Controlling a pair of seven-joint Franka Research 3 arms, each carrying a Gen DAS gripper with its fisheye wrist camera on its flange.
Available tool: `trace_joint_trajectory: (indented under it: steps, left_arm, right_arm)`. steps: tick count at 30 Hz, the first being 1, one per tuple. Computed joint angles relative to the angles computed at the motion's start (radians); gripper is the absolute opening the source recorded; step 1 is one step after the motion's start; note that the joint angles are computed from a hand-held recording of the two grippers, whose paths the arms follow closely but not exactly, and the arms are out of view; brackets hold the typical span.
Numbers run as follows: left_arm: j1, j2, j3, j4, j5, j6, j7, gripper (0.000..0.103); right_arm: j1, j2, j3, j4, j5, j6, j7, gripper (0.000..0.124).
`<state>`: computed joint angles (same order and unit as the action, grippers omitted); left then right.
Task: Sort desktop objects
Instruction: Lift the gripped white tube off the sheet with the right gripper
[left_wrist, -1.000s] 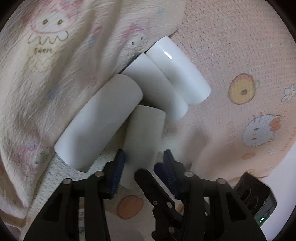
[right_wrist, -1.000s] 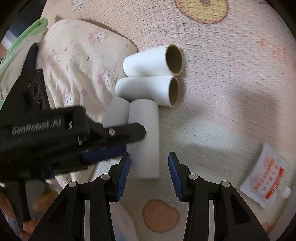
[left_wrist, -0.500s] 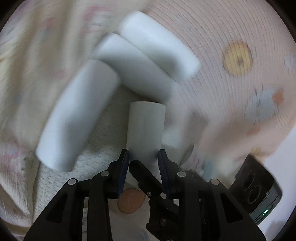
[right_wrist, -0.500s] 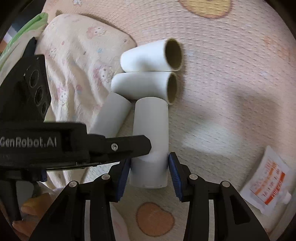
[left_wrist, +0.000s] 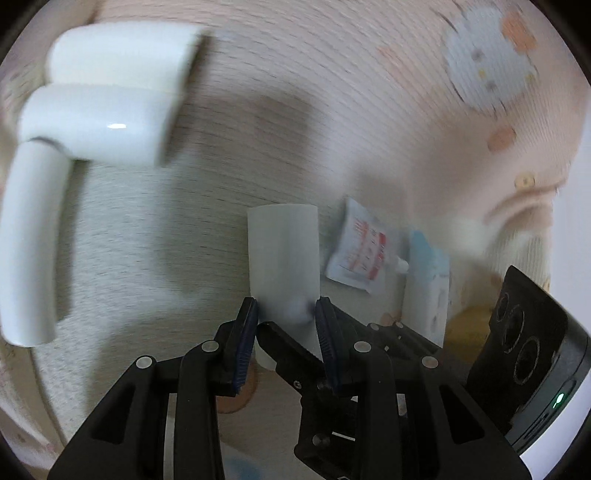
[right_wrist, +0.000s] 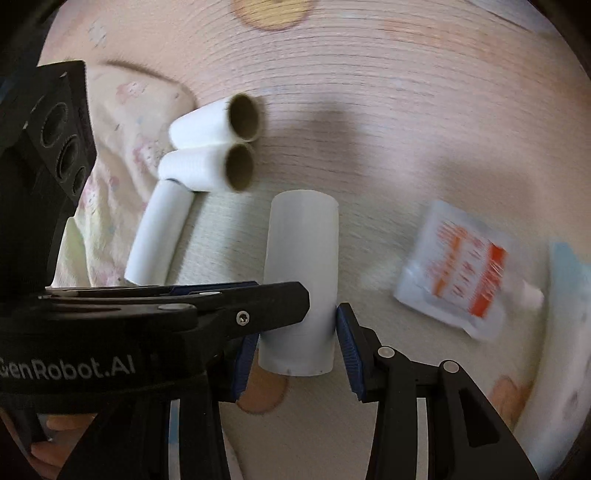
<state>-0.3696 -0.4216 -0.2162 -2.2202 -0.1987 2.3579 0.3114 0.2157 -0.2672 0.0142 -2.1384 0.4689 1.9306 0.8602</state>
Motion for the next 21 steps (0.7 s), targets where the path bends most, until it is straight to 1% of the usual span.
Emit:
trace_joint_trajectory:
  steps: [2, 5, 8, 10, 11, 12, 14, 15, 16, 17, 19, 21]
  left_arm:
    - [0.000, 0.030, -0.023, 0.024, 0.030, 0.011, -0.001, 0.035]
    - [-0.014, 0.044, -0.038, 0.029, 0.043, 0.040, -0.002, 0.035]
    - [-0.045, 0.051, -0.025, 0.010, -0.006, 0.096, 0.017, 0.035]
    - [-0.068, 0.065, -0.009, 0.020, -0.042, 0.100, 0.067, 0.035]
    - [-0.070, 0.063, -0.010, 0.020, -0.045, 0.097, 0.077, 0.035]
    - [-0.068, 0.064, -0.016, 0.023, -0.040, 0.097, 0.078, 0.035]
    - [-0.069, 0.069, -0.024, 0.024, -0.044, 0.111, 0.073, 0.035]
    - [-0.072, 0.070, -0.024, 0.022, -0.050, 0.119, 0.075, 0.035]
    - [-0.075, 0.077, -0.025, 0.024, -0.057, 0.128, 0.077, 0.035]
    - [-0.085, 0.085, -0.021, 0.025, -0.077, 0.141, 0.091, 0.035]
    - [-0.101, 0.100, -0.009, 0.035, -0.112, 0.140, 0.135, 0.035]
    - [-0.118, 0.121, -0.001, 0.045, -0.159, 0.159, 0.191, 0.036]
  right_arm:
    - [-0.015, 0.000, -0.012, 0.001, 0.004, -0.005, 0.033, 0.039]
    - [-0.035, 0.000, -0.026, 0.008, -0.002, -0.022, 0.053, 0.039]
    - [-0.050, -0.021, -0.034, -0.006, -0.020, -0.024, 0.029, 0.039]
    - [-0.059, -0.036, -0.038, -0.014, -0.032, -0.032, 0.024, 0.039]
    - [-0.064, -0.044, -0.042, -0.018, -0.037, -0.043, 0.018, 0.039]
    - [-0.073, -0.040, -0.053, -0.012, -0.040, -0.059, 0.008, 0.039]
    - [-0.095, -0.101, -0.071, -0.062, -0.042, -0.095, -0.002, 0.039]
    - [-0.102, -0.104, -0.077, -0.067, -0.042, -0.100, -0.013, 0.039]
    - [-0.122, -0.119, -0.102, -0.083, -0.053, -0.115, -0.050, 0.040]
    - [-0.143, -0.150, -0.117, -0.105, -0.068, -0.137, -0.072, 0.040]
    - [-0.168, -0.154, -0.123, -0.104, -0.080, -0.155, -0.079, 0.040]
    - [-0.186, -0.148, -0.119, -0.104, -0.083, -0.153, -0.065, 0.040]
